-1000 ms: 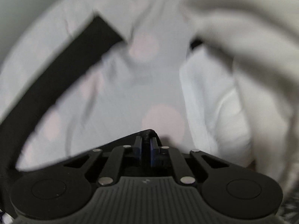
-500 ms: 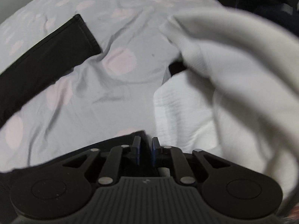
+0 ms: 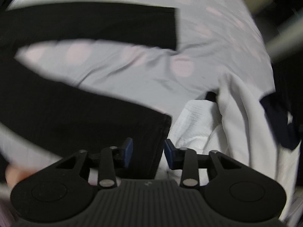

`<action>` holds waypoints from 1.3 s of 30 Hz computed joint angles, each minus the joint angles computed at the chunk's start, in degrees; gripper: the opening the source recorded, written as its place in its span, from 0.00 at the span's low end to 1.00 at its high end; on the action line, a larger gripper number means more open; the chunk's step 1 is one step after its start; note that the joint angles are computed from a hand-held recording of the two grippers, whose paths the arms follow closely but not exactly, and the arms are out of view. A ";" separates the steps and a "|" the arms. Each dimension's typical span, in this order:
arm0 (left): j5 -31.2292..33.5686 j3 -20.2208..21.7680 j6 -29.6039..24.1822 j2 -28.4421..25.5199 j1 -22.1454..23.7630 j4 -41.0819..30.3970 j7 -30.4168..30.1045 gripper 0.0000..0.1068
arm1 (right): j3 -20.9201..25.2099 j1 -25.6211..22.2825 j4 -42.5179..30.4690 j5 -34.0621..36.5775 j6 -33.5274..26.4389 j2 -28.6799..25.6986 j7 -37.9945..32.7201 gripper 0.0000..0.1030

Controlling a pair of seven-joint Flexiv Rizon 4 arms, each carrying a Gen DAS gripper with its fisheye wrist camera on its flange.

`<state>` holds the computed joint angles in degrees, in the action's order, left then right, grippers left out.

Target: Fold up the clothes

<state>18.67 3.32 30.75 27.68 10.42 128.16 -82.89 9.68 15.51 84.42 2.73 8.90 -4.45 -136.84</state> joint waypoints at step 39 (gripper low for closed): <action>15.05 -3.42 17.93 -1.02 -1.61 6.58 7.86 0.18 | 3.67 7.36 21.78 -4.05 5.56 11.61 -5.47 0.06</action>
